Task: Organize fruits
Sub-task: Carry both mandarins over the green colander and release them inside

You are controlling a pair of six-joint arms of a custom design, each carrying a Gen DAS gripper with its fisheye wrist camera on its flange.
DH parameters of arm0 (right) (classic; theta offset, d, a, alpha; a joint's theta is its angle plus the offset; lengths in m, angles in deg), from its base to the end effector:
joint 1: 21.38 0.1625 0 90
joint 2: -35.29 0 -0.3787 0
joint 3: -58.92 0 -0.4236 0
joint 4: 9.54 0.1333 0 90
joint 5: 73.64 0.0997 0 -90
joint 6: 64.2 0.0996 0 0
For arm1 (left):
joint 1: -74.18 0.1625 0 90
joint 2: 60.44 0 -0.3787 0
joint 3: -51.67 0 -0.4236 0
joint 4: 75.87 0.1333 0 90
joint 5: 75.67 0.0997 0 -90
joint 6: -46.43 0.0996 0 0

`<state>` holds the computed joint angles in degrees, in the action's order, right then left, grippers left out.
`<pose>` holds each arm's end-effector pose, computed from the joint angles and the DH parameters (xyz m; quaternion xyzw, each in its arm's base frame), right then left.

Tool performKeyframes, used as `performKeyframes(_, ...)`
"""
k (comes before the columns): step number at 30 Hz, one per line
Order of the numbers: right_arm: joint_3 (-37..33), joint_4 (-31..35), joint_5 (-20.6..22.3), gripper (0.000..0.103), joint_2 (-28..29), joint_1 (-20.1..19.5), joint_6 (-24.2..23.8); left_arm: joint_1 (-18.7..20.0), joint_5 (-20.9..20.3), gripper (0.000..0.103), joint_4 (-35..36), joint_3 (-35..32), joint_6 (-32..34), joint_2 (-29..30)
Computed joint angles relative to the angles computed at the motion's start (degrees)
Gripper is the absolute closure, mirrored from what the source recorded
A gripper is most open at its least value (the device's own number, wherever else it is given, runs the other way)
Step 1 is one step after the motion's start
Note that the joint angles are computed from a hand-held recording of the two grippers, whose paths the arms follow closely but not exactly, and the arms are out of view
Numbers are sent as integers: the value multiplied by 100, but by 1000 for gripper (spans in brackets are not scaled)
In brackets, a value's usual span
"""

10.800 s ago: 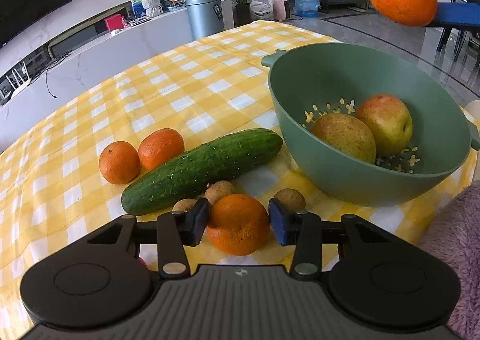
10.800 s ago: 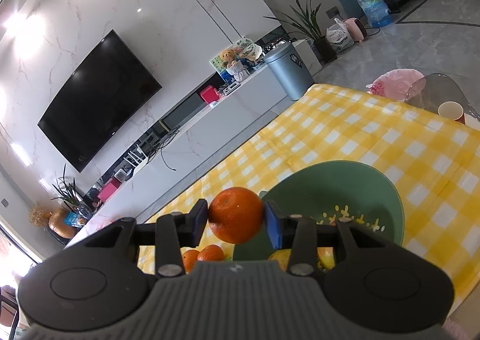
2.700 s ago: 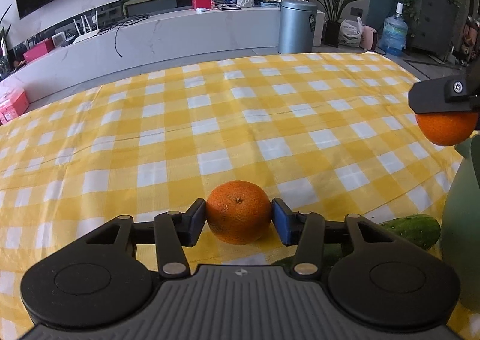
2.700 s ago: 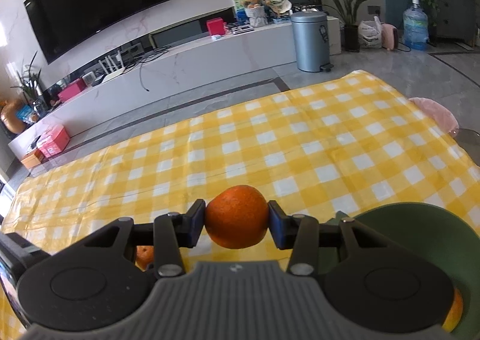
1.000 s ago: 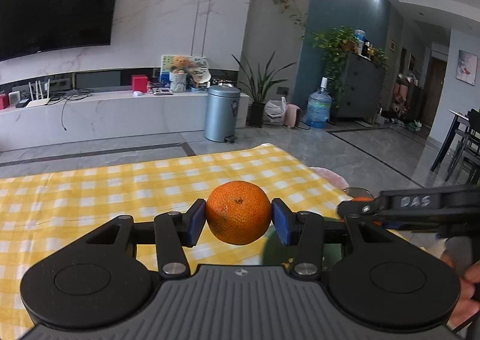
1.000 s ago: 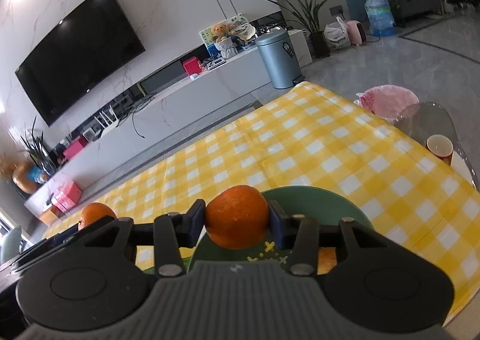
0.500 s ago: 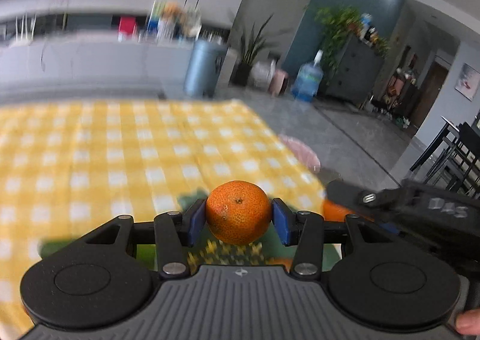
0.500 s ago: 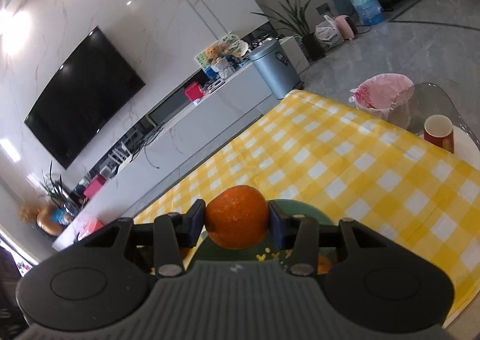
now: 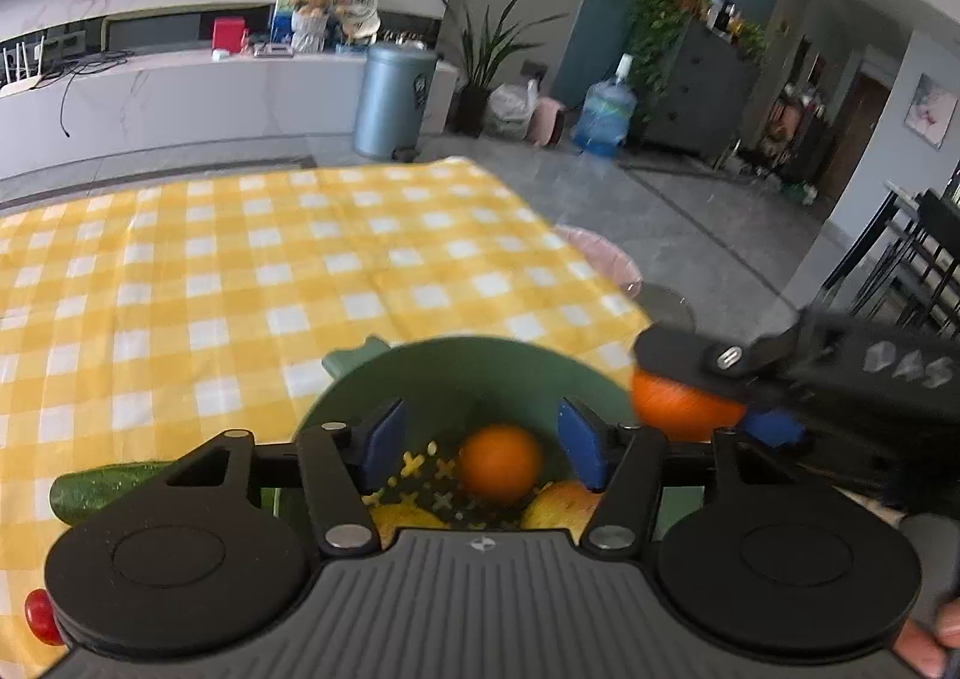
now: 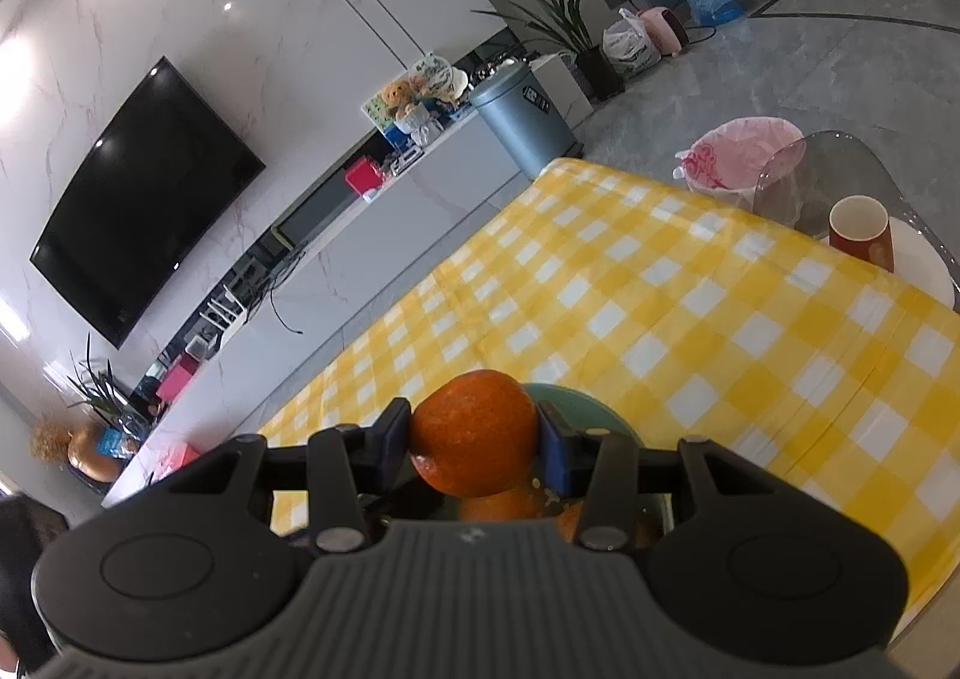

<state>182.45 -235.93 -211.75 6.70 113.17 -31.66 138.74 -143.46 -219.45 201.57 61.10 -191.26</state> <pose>0.3331 -0.2541 -0.0622 -0.0541 -0.8645 0.4903 0.0968 0.0310 -0.3328 0.2911 0.2677 0.8999 -0.3070 0.1558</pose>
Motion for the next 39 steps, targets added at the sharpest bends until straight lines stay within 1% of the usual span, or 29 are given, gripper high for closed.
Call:
performKeyframes(2,3,132,19,61,-20,-1,74,-30,52,31,-46,30,-27,-99)
performKeyframes(4,12,244,82,61,-37,-43,129,-66,209,31,-110,72,-53,-183)
performKeyframes(6,5,419,151,61,-47,-93,175,-20,298,30,-203,65,-92,-172)
performKeyframes(9,-14,762,316,61,-81,-182,289,177,174,30,-270,-46,-111,-62)
performKeyframes(12,-28,922,499,61,-81,-277,394,377,20,28,-287,-152,-67,66)
performKeyframes(17,-94,971,490,61,-30,-281,386,587,-115,28,-325,-250,-93,145)
performKeyframes(20,-174,1065,337,60,17,-263,407,681,-223,27,-308,-298,-96,132)
performKeyframes(22,-241,973,248,60,93,-251,392,736,-278,27,-332,-322,-81,156)
performKeyframes(25,-333,876,237,59,158,-263,250,771,-306,27,-325,-348,-83,177)
performKeyframes(27,-404,1039,175,59,175,-266,270,796,-330,27,-349,-343,-61,170)
performKeyframes(28,-432,1179,124,53,173,-263,301,806,-341,27,-347,-346,-59,161)
performKeyframes(29,-446,1259,70,50,161,-243,335,829,-355,26,-371,-354,-52,179)
performKeyframes(30,-449,1233,14,50,163,-220,327,839,-357,26,-368,-359,-59,176)
performKeyframes(32,-386,926,14,43,141,-169,192,874,-393,26,-337,-379,-39,186)
performKeyframes(33,-346,826,-1,42,118,-143,162,888,-413,25,-286,-401,-25,188)
performKeyframes(34,-309,821,-34,42,76,-107,162,913,-456,25,-246,-421,-6,189)
performKeyframes(35,-247,975,-55,42,-17,-69,198,938,-500,25,-233,-433,-4,190)
performKeyframes(36,-187,1155,-54,44,-114,-38,224,958,-517,25,-237,-437,-24,194)
performKeyframes(37,-137,1304,-42,52,-190,-9,243,967,-513,25,-233,-445,-46,196)
performKeyframes(38,-64,1374,79,58,-274,-5,208,980,-513,25,-225,-454,-57,201)
performKeyframes(39,27,1353,318,58,-355,-38,153,994,-514,25,-212,-463,-54,204)
